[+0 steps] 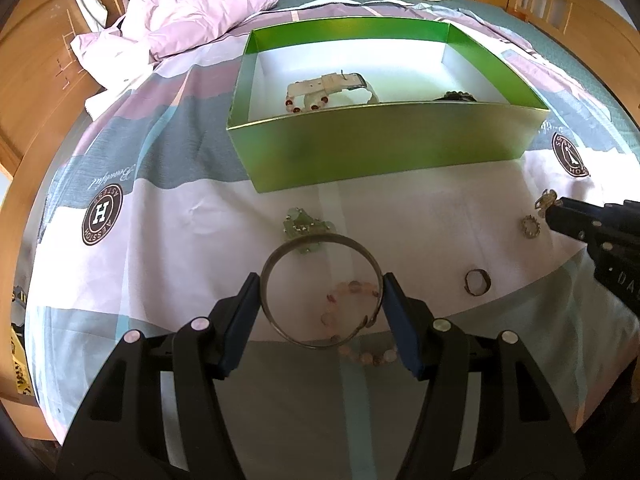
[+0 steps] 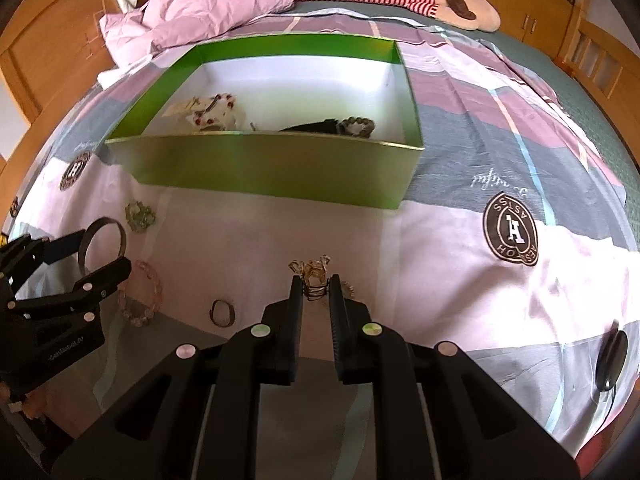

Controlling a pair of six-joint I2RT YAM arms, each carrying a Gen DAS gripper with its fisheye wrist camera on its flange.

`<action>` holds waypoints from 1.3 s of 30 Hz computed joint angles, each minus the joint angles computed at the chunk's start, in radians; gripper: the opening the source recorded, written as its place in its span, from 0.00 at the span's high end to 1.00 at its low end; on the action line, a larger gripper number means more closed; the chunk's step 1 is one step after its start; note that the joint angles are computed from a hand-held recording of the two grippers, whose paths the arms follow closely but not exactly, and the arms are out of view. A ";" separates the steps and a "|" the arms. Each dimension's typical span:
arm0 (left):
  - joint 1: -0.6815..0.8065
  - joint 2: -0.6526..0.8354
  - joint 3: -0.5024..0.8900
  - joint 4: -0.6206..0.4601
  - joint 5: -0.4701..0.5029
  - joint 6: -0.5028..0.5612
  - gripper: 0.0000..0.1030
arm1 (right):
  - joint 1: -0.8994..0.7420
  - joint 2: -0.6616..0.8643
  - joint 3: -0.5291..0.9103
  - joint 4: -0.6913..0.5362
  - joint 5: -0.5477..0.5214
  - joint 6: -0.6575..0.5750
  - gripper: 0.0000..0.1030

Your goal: Organize jewelry

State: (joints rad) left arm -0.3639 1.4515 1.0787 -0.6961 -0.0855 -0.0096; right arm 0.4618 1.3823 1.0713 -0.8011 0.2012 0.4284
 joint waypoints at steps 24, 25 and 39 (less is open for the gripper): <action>-0.011 -0.015 -0.004 0.003 -0.017 -0.006 0.41 | 0.041 0.031 -0.017 0.022 0.015 0.003 0.86; -0.011 -0.019 -0.005 0.005 -0.019 -0.006 0.41 | 0.039 0.027 -0.019 0.024 0.017 0.002 0.86; -0.020 -0.014 -0.006 0.005 -0.027 -0.010 0.41 | 0.054 0.046 -0.008 0.012 0.023 0.013 0.86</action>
State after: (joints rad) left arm -0.3839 1.4376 1.0726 -0.6911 -0.1122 -0.0192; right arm 0.5155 1.4280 1.0632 -0.7889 0.2238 0.4412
